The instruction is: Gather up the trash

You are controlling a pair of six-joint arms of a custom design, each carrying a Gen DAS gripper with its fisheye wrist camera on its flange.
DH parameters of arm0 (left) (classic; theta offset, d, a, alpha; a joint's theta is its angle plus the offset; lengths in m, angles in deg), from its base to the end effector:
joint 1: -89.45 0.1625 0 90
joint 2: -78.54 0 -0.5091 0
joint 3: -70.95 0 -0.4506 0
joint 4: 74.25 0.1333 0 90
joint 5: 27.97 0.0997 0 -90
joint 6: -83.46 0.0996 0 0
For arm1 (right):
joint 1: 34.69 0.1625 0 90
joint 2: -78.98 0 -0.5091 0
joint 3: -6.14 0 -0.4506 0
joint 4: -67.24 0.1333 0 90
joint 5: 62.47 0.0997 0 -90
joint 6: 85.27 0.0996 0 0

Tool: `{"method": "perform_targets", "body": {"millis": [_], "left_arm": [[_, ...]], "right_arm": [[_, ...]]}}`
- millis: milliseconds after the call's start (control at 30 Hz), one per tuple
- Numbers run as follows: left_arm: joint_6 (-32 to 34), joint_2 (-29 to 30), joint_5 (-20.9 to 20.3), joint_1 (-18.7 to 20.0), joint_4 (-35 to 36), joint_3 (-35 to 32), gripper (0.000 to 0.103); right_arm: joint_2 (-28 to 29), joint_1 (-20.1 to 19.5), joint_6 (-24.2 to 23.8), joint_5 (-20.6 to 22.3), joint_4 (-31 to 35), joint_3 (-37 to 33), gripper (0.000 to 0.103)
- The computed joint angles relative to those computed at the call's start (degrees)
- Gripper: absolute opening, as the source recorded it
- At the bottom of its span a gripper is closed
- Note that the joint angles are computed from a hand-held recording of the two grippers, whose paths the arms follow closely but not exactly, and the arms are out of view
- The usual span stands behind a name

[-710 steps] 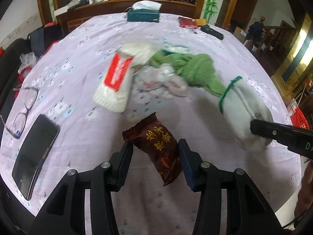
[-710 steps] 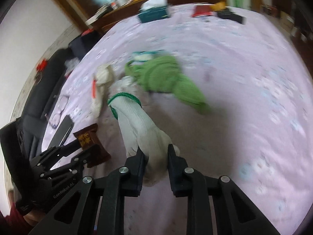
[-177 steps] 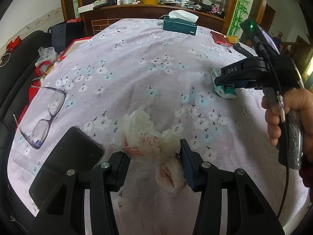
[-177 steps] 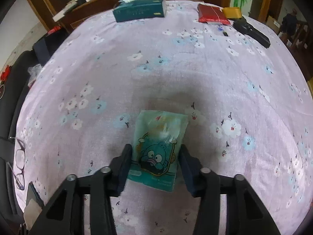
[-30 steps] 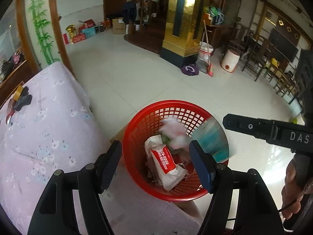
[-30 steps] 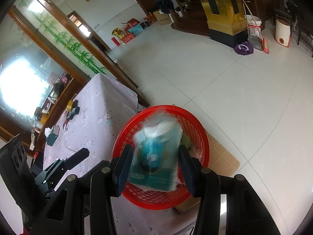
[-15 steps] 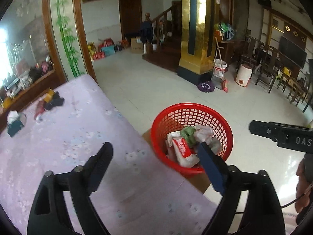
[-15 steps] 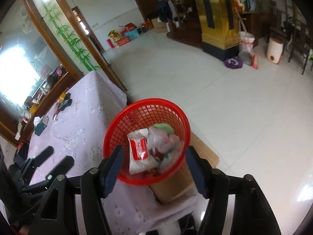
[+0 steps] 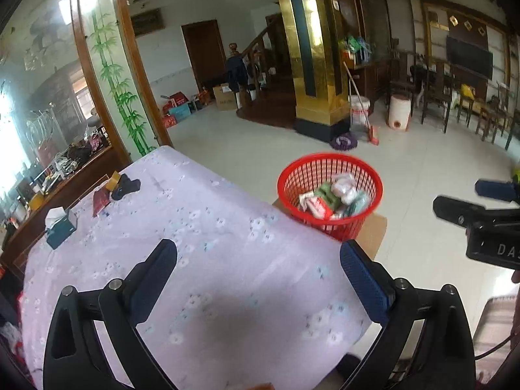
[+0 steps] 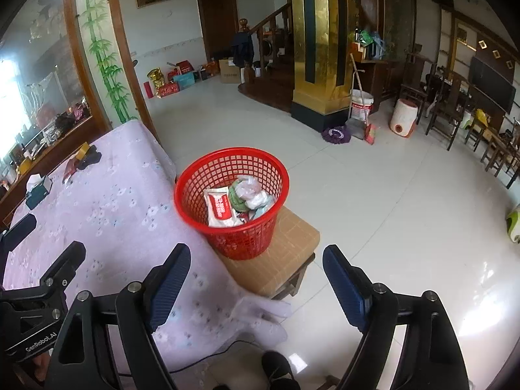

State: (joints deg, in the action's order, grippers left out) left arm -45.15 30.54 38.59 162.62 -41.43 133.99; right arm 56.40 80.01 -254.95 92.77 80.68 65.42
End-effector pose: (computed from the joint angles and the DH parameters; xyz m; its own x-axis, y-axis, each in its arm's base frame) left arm -0.0555 -0.7806 0.2893 -0.4285 0.5610 -0.7083 0.8806 0.4349 -0.1882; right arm 0.3655 -0.6921 -0.0072 -0.6711 0.4729 0.5710 -0.2038 0.6227 -0.7554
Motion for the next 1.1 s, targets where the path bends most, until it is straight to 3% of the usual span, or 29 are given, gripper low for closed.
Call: {"method": "perform_targets", "body": {"millis": [133, 600, 1100], "left_arm": [[1.7, -2.7, -0.1, 0.2, -3.0, 3.7, 0.100], [-3.0, -2.3, 2.6, 1.3, 2.4, 0.2, 0.100], [-3.0, -1.7, 2.9, 1.4, 3.0, -1.2, 0.100]], "right_arm": [[0.9, 1.8, 0.8, 2.6, -0.1, -0.4, 0.088], [1.3, 4.9, -1.5, 7.6, -4.0, 0.5, 0.090], [3.1, 4.5, -0.5, 7.0, -0.1, -3.3, 0.090]]}}
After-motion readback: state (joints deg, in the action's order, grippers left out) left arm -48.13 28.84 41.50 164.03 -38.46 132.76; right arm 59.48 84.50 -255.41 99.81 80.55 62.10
